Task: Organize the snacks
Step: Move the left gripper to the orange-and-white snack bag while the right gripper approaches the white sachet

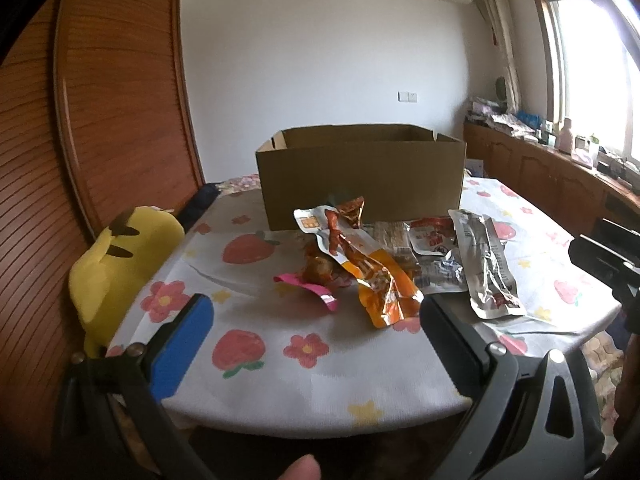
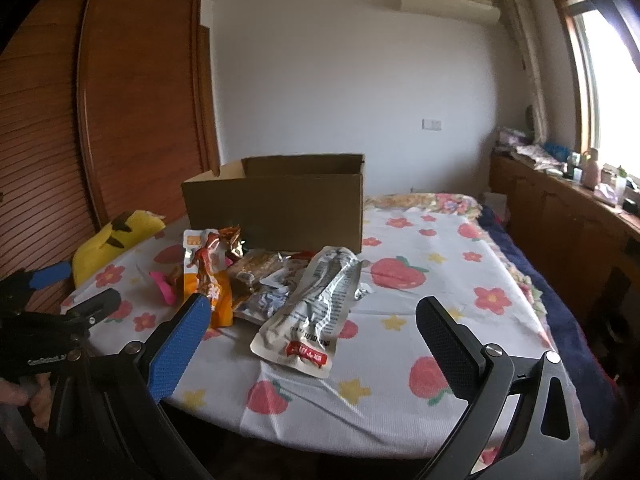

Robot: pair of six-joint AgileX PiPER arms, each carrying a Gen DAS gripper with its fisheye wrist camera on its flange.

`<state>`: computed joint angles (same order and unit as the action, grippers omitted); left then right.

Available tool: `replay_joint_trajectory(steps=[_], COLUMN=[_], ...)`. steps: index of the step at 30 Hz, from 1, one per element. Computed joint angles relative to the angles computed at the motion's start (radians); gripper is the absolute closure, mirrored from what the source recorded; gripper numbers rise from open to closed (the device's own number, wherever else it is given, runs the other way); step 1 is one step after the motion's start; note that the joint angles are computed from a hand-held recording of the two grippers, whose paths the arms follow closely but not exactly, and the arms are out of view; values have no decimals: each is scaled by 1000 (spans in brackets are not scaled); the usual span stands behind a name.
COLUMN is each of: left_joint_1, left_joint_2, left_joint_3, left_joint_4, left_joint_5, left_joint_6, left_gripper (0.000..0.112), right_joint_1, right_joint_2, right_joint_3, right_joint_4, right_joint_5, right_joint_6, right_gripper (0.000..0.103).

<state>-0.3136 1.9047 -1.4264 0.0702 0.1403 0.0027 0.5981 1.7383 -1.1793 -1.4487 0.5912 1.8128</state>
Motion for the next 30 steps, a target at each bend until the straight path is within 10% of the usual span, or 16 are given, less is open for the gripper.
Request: replay_joint_trajectory(steps=[14,30], left_joint_1=[63,77], left_joint_2=[275,594], left_joint_3=[-492,-1103], left_joint_4=[-356,-327], left_joint_5=[354,713], left_joint_6=[314,202], left_gripper=[9,9], right_joint_1=[-213,-318], right_joint_2=[190,380], right_joint_3=[-272,-562], right_joint_4=[745,1374], right_joint_5=[-238,-90], right_joint_6=[-813,-1460], right_gripper=[12,23])
